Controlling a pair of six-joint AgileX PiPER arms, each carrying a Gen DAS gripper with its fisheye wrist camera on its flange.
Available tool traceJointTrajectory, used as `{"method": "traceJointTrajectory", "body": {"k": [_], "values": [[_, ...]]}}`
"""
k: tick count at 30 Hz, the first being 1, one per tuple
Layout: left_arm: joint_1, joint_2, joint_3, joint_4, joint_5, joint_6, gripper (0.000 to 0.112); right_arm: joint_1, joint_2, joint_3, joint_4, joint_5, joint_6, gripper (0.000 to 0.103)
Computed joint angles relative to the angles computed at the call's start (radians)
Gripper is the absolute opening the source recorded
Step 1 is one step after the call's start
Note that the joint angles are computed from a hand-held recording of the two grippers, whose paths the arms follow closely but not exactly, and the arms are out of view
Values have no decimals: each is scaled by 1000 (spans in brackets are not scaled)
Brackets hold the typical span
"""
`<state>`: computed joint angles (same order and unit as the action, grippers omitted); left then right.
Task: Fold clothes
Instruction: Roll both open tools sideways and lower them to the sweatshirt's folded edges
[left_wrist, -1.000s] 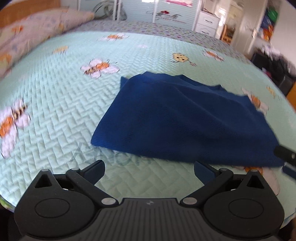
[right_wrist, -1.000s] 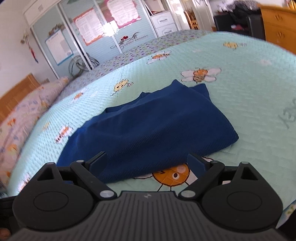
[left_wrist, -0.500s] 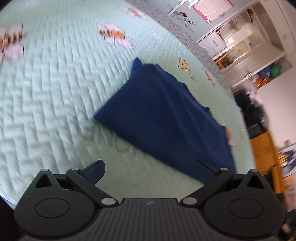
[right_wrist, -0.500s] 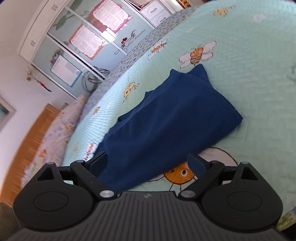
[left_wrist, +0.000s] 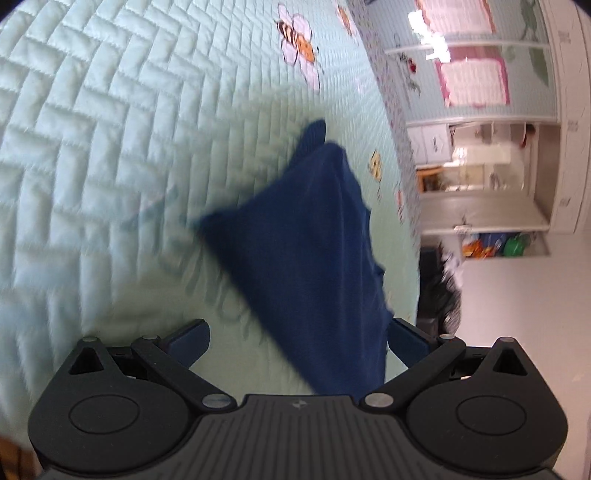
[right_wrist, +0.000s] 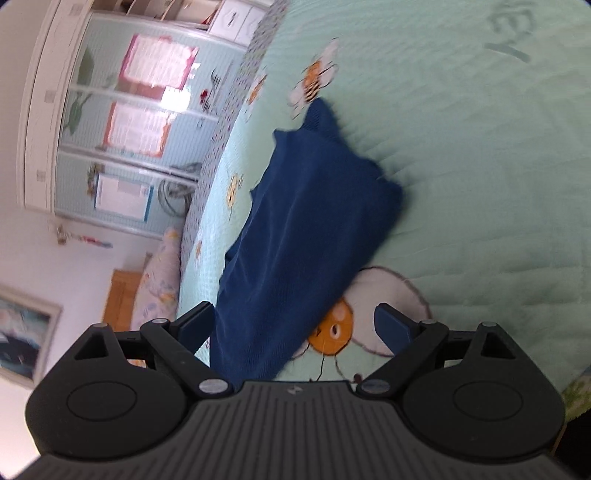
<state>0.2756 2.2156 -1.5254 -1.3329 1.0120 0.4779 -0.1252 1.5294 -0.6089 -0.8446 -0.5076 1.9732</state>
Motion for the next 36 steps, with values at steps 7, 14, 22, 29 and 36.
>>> {"method": "traceJointTrajectory", "body": {"k": [7,14,22,29,36], "values": [[-30,73,-56,-117,-15,2,102,-18,57,40,179,-99,-112,93],[-89,128,-191,-67,-78,-146,102,9,103,-28,284,-41,-144,97],[-120,201,-394,80,-90,-359,102,68,203,-203,493,107,-246,100],[-133,207,-429,125,-97,-362,101,118,253,-376,524,387,-301,67],[-114,211,-412,107,-73,-305,98,110,150,-169,823,249,-502,66]]}}
